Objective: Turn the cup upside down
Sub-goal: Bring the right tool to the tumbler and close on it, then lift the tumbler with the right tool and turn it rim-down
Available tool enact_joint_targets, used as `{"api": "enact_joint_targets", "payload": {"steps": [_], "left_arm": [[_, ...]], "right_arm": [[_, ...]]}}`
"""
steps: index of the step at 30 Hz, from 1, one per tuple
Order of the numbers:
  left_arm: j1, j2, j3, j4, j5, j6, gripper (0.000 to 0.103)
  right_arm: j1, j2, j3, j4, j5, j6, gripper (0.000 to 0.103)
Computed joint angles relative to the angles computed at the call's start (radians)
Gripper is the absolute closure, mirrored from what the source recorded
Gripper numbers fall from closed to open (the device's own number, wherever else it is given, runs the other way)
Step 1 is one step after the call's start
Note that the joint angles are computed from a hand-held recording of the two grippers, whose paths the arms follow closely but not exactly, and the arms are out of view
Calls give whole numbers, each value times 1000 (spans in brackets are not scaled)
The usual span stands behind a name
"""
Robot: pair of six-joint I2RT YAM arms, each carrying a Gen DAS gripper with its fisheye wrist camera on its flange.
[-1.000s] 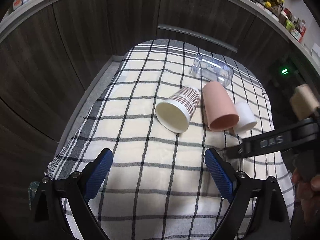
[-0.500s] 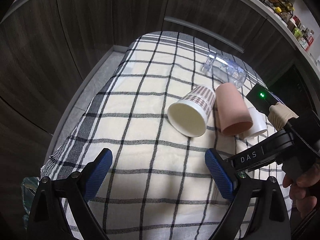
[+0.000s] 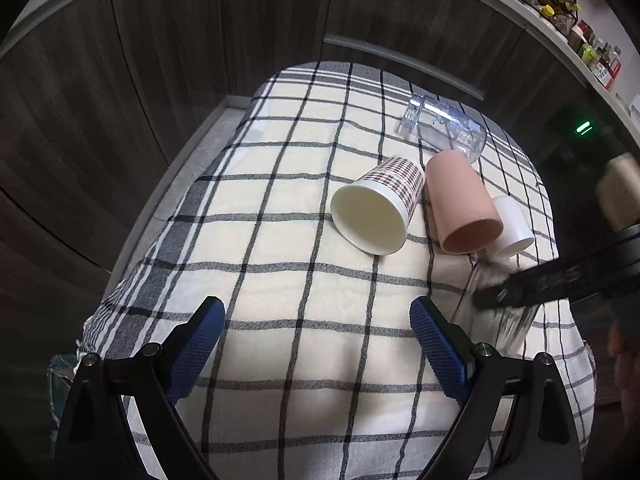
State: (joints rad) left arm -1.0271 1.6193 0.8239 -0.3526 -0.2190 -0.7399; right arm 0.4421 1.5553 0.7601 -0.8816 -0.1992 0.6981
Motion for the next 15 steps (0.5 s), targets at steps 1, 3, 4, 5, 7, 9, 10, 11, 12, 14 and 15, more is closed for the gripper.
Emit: {"api": "enact_joint_targets", "payload": {"steps": [1,3,4,5,7,9,10,11,12,14,15], "left_arm": [[-7,-9,-16,9,-6,-12,8],[-13,-28,-54,42,-7,-31,8],[-19,-35,-73,57,-17,-44,8],[-26,-40,-91,74,-29,-54,8],[-34,-44,-120,110,-40,-66,8],[-43,-43,-151,149,-54,-81,8],[-44,-40,-159,164,-56,-84,8],[-42,-40,-176,192,-55,-85,8],[-41,-40,-187,212,-58,-88,8],[-38,-39,-207,242,-69,-97,8],[-35,-38,-214,255,-71,-97,8]], "right_arm": [[30,-76,-21,9,40,34,44],[91,-196,-59,21,114,101,45],[114,-228,-53,20,153,124,45],[144,-266,-50,19,205,147,45],[142,-366,-82,18,294,134,45],[211,-429,-106,19,402,190,45],[201,-443,-112,26,427,177,45],[242,-455,-124,29,471,214,45],[233,-438,-149,80,488,207,45],[302,-448,-181,98,562,278,45],[341,-440,-201,116,606,313,45]]}}
